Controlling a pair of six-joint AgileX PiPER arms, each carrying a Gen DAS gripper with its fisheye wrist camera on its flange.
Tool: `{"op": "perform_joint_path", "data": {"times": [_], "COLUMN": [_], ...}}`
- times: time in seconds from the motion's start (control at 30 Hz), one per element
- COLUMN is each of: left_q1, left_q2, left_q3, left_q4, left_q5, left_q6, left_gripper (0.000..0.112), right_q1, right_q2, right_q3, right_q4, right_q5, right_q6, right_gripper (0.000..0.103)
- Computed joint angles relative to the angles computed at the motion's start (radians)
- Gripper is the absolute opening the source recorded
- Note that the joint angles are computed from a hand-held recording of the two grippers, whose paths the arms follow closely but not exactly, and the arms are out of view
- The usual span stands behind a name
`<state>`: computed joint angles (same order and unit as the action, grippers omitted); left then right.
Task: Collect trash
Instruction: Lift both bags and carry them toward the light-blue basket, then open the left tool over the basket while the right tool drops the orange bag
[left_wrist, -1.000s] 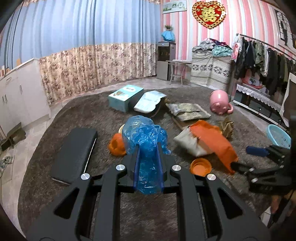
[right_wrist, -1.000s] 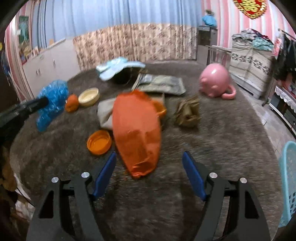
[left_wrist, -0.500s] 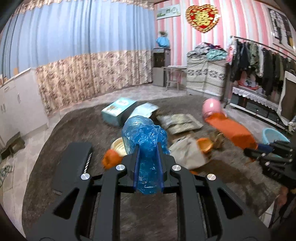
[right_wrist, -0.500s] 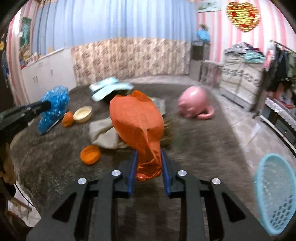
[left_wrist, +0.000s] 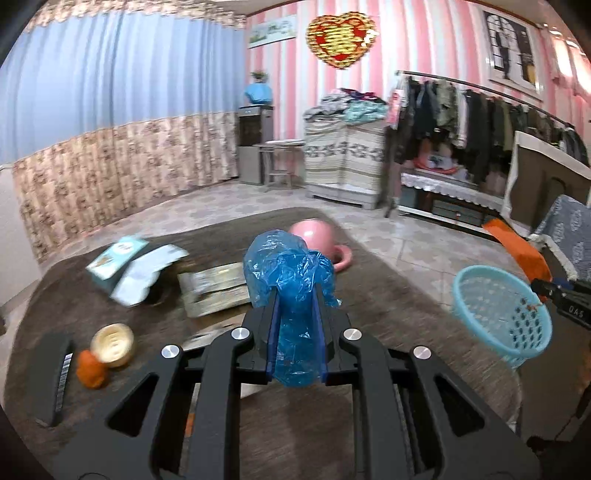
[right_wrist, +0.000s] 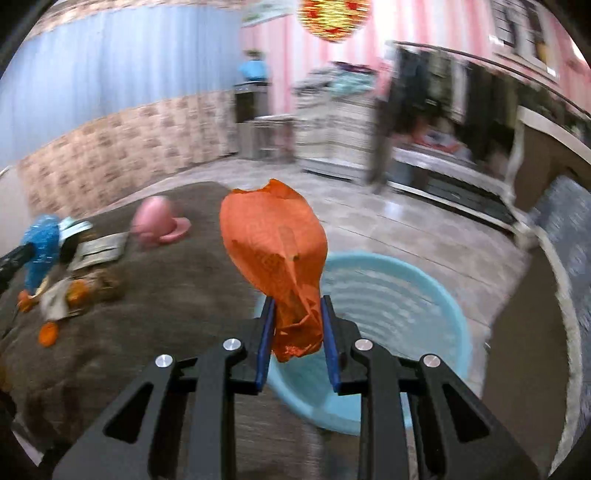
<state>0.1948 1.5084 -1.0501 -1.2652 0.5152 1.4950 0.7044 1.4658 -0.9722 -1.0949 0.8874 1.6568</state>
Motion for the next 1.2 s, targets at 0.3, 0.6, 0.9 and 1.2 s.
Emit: {"op": "perform_joint_path", "data": {"times": [0.3,0.6,0.9,1.2], "left_q1": [-0.347,-0.604,-0.737,-0.738], "left_q2": [0.081,0.269,0.409,0.431], "left_q3": [-0.043,-0.173,-0.267,-0.327], "left_q4": [-0.037,-0.033,0.001,0.2], "left_q5": [-0.148,-0.254,-0.302,-0.304], "left_q6": [-0.031,-0.072,-0.11,-0.323], "left_gripper": [0.015,0.015,0.015,0.072], "right_q1": [-0.216,-0.328,-0.411,-0.401], "right_q2": [-0.043,-0.046,-0.047,-0.022], "right_q3": [0.178,0.268,0.324,0.304], "right_q4": [-0.01,-0.106,-0.172,-0.166], "right_q5": [-0.182,-0.28,-0.332,-0.346], "right_q6": [0.116,0.264,0.391,0.388], "right_gripper": [0.025,0.025,0.025,0.025]}}
